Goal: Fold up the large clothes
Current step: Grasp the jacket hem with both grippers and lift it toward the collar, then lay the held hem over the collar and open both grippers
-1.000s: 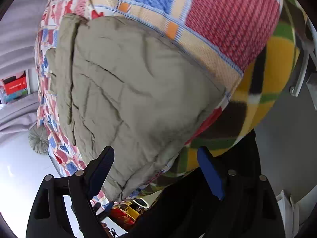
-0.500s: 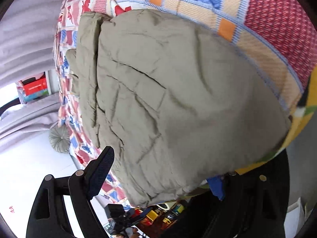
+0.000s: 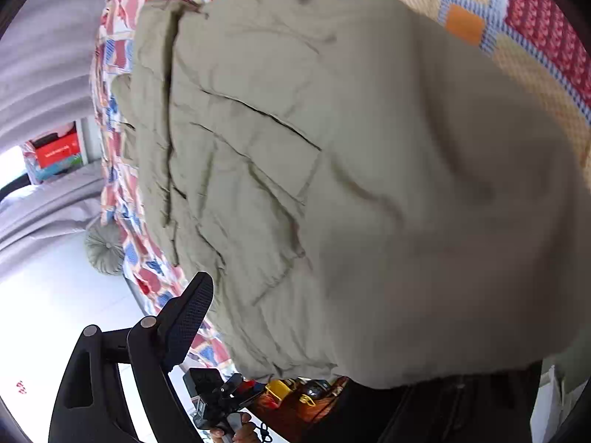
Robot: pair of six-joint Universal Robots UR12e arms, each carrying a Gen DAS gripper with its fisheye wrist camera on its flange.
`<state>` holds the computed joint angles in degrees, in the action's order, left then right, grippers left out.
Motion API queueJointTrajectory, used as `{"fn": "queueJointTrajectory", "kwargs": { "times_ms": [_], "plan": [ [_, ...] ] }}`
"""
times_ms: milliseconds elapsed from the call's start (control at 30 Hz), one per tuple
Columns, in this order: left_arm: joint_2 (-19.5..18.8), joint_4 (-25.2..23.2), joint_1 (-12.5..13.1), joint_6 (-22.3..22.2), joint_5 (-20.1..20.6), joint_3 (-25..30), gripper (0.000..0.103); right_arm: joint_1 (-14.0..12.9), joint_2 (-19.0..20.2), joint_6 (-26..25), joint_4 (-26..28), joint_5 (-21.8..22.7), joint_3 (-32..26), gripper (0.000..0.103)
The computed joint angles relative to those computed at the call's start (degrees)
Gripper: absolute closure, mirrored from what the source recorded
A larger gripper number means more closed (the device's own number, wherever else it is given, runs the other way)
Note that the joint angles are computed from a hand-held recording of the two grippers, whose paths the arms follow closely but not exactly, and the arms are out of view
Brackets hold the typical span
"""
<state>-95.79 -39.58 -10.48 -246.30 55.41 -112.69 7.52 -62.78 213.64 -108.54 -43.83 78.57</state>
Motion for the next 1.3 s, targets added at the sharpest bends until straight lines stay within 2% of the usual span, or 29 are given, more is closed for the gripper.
{"fn": "queueJointTrajectory", "kwargs": {
  "times_ms": [67,100,133,200,233,267,300,333,367,400,433,567,667,833,1000,1167,1300],
  "plan": [
    [0.1,2.4,-0.2,-2.2,2.6,0.0,0.004,0.0,0.0,0.4,-0.2,0.2,0.4,0.015],
    [0.1,3.6,-0.3,-2.8,3.7,0.2,0.018,0.0,-0.1,0.8,-0.6,0.4,0.6,0.015],
    [0.0,3.6,-0.3,-2.6,4.4,0.5,0.026,0.1,-0.1,1.0,-0.9,0.4,0.7,0.015],
    [-0.2,2.2,0.0,-0.9,4.8,1.5,0.070,0.2,0.1,0.0,-0.2,0.5,0.3,0.015],
    [-0.3,2.5,0.3,-0.7,4.5,1.5,0.078,0.3,0.1,-0.6,0.6,0.0,-0.2,0.017],
    [-0.2,2.4,0.5,-0.6,4.7,1.7,0.084,0.4,0.1,-0.8,1.1,-0.5,-0.3,0.021],
    [-0.2,2.1,0.5,-0.2,5.6,2.0,0.086,0.4,0.1,-0.7,1.6,-1.1,-0.6,0.039],
    [-0.2,1.8,0.3,0.3,6.5,2.4,0.088,0.6,0.1,-0.5,2.7,-2.5,-1.2,0.066],
    [0.1,1.4,0.3,1.2,7.2,2.5,0.088,0.7,0.2,-0.3,3.8,-3.8,-1.7,0.080],
    [0.3,0.9,0.3,2.1,8.0,3.0,0.088,0.7,0.1,-0.3,4.7,-4.8,-2.1,0.092],
    [0.6,0.5,0.4,3.0,8.5,3.2,0.088,0.7,0.0,-0.6,4.7,-5.5,-2.3,0.094],
    [1.5,0.0,1.1,6.6,10.7,4.6,0.088,1.0,-0.1,-4.7,4.6,-6.3,-3.5,0.096],
    [1.6,0.9,1.4,7.4,12.4,6.0,0.088,1.1,0.1,-6.6,3.9,-6.2,-5.0,0.096],
    [1.1,1.1,2.2,11.9,14.9,9.5,0.088,1.8,1.7,-12.0,4.7,-9.0,-10.5,0.096],
    [0.2,3.2,3.4,14.7,17.4,12.6,0.088,2.4,3.6,-14.8,2.1,-9.9,-15.9,0.096],
    [-1.9,5.3,4.3,17.6,20.8,16.9,0.088,3.5,6.6,-17.6,0.5,-11.0,-22.9,0.096],
    [-4.9,3.8,5.2,23.0,23.3,22.0,0.088,4.7,11.0,-19.1,1.0,-12.6,-31.5,0.096]
  ]
}}
